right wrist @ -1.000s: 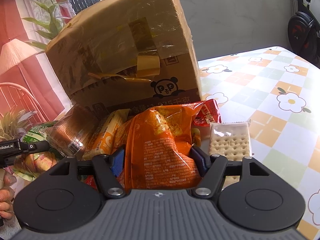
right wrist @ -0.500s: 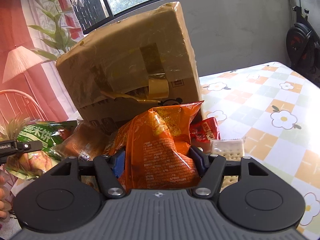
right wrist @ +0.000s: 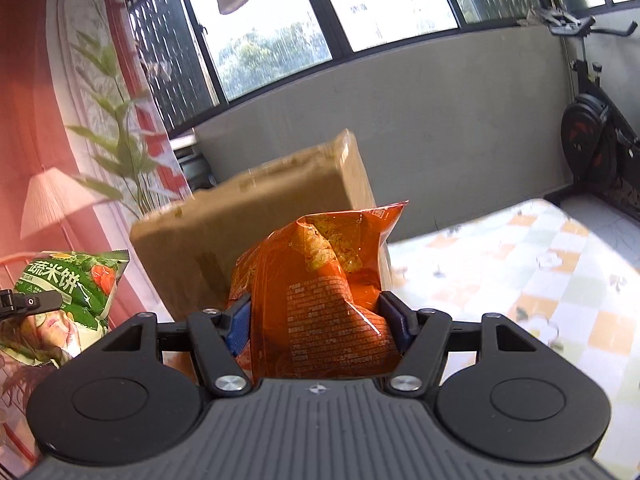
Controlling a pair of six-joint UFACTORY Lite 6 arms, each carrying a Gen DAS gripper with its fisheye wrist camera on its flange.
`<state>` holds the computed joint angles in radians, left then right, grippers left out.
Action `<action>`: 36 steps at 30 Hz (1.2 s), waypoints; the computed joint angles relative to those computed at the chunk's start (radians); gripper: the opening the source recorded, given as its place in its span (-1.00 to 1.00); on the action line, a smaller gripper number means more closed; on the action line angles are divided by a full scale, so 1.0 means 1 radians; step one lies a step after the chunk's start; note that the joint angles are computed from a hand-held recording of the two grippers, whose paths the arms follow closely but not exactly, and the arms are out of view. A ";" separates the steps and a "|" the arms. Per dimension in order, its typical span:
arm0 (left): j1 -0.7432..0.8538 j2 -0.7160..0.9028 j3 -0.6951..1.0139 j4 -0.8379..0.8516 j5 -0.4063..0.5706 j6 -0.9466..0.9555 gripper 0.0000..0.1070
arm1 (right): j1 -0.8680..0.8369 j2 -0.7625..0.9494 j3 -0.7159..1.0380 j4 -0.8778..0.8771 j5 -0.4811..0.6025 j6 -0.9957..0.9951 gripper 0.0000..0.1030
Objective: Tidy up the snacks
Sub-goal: 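Lift both held bags and carry them over the open floor box, then open both tools to drop the bags into the open box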
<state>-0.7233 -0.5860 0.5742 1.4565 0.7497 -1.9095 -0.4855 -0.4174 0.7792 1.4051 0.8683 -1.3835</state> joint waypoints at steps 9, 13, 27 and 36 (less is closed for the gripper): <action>0.170 0.326 0.451 0.046 -0.174 0.204 0.23 | 0.187 0.258 0.417 0.043 -0.166 0.004 0.29; 0.210 0.586 0.718 0.066 -0.179 0.304 0.23 | 0.337 0.426 0.615 0.016 -0.345 -0.001 0.29; 0.303 1.330 1.621 -0.543 -0.088 1.096 0.24 | 0.587 0.916 1.133 -0.709 -0.610 0.611 0.29; 0.349 1.458 1.799 -0.838 0.034 1.385 0.34 | 0.587 1.018 1.281 -0.914 -0.476 0.808 0.31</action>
<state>-0.3739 0.8718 2.3733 0.6187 0.7839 -0.5242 0.1017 0.6009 2.0601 0.4912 0.3919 -0.5758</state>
